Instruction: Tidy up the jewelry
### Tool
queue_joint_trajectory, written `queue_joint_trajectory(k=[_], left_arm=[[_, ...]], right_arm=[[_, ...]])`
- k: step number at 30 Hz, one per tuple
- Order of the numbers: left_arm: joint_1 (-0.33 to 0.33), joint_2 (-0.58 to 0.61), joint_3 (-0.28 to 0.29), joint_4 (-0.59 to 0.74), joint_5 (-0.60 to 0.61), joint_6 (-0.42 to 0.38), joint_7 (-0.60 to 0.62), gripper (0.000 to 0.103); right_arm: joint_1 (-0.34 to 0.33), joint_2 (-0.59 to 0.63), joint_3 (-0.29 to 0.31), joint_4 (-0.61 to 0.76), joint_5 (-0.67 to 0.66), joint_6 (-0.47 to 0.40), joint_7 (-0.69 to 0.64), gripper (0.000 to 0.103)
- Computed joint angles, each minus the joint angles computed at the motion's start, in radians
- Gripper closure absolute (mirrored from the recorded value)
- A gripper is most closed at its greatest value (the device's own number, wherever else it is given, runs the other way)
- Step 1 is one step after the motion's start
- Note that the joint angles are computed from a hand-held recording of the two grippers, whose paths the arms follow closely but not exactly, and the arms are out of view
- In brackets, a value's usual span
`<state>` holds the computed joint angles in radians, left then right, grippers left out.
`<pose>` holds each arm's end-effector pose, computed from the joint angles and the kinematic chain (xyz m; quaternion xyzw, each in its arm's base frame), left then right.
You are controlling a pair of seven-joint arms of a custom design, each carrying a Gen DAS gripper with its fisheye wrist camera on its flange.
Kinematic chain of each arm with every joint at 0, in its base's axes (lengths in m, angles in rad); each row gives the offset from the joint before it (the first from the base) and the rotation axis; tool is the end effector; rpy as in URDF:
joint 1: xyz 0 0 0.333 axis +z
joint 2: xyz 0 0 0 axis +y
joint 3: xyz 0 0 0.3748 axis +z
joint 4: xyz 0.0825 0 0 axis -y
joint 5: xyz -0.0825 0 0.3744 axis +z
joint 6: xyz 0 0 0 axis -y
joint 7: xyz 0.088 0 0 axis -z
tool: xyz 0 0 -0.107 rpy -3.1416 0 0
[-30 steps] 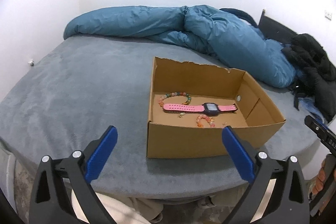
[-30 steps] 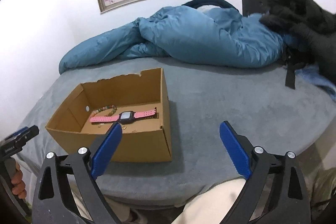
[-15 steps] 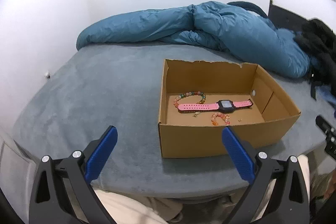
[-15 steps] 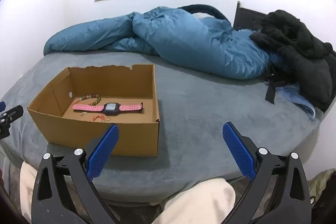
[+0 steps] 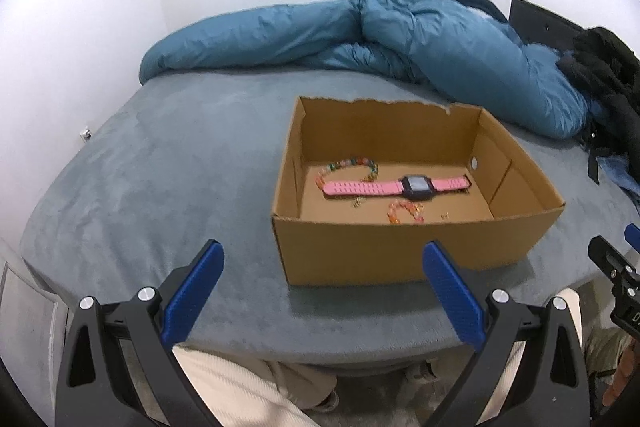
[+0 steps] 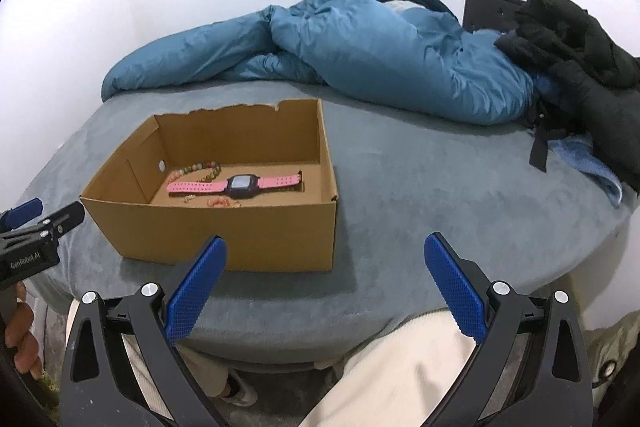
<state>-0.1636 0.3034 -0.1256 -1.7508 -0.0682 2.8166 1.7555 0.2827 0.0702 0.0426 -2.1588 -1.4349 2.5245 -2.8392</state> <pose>0.6729 -0.1841 0.5496 -0.5134 0.7722 -0.3025 0.2207 0.5327 0.1895 0.4539 -0.4826 0.7405 -0.3975 0.2464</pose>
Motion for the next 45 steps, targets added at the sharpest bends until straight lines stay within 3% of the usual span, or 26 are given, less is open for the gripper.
queue_joint_trajectory(k=[4,21,45], left_arm=[[-0.017,0.009,0.017,0.016,0.032,-0.046,-0.034,0.006],[-0.031,0.041,0.038,0.067,0.134,-0.145,-0.124,0.006],[-0.019,0.074,0.062,0.112,0.203,-0.204,-0.202,0.006]], right_arm=[[-0.007,0.009,-0.004,0.006,0.024,0.035,0.028,0.008],[0.014,0.073,-0.026,0.081,0.217,0.052,-0.180,0.008],[0.022,0.097,-0.044,0.094,0.344,0.039,-0.293,0.008]])
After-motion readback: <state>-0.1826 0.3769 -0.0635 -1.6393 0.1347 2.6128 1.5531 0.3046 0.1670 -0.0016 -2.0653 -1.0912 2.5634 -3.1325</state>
